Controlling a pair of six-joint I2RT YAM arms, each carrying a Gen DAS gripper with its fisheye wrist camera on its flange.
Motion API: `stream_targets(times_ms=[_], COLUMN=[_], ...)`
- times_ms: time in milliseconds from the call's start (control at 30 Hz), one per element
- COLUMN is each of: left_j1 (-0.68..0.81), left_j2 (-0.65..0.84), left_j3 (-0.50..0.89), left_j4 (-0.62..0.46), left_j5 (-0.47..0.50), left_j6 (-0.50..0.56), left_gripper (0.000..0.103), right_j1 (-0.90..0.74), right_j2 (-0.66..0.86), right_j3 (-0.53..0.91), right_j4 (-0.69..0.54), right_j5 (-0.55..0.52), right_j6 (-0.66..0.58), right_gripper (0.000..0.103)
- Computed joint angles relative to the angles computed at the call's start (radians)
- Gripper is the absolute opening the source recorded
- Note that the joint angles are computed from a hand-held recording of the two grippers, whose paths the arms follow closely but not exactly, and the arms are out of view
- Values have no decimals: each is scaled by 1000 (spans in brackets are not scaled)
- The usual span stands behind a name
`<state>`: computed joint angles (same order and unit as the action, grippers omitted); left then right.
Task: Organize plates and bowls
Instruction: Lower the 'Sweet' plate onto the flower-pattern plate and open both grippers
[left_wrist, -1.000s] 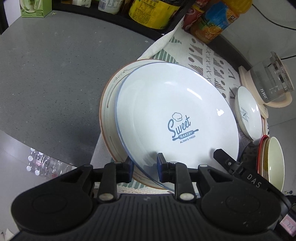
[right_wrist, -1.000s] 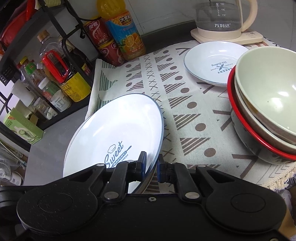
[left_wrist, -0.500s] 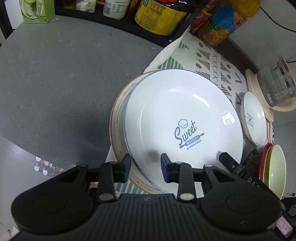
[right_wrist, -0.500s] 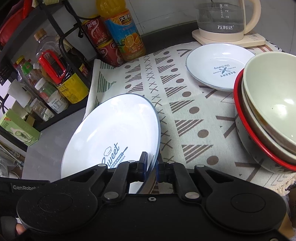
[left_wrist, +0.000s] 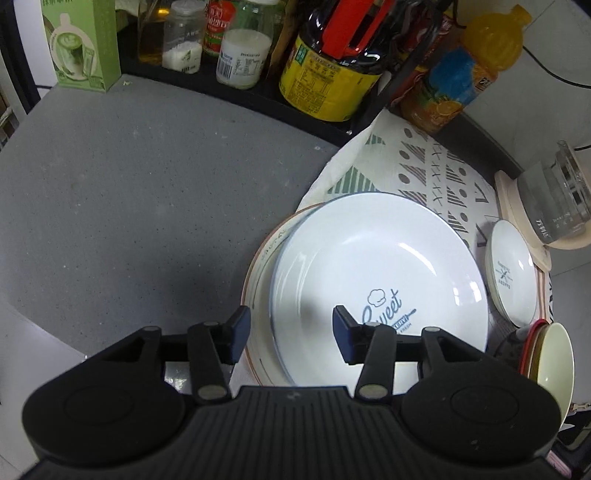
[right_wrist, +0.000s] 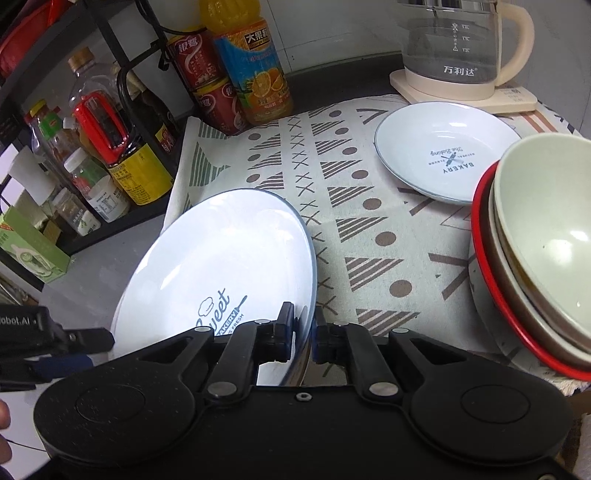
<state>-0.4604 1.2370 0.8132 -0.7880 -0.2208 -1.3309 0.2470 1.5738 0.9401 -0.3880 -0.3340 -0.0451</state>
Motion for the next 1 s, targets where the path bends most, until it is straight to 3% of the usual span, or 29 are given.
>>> stream_targets(times_ms=[467, 667, 1000], left_j1=[42, 62, 74], left_j2=[60, 6, -15], left_j3=[-45, -104, -108], left_j4=[72, 89, 75], left_j5=[4, -2, 3], left_j6=[22, 0, -1], left_gripper=[46, 25, 23], right_j1=[9, 18, 42], right_j2=[48, 76, 90], right_j3=[20, 23, 31], right_j4=[21, 22, 7], right_j5=[33, 32, 47], right_j6=[-11, -23, -59], right_gripper=[14, 15, 16])
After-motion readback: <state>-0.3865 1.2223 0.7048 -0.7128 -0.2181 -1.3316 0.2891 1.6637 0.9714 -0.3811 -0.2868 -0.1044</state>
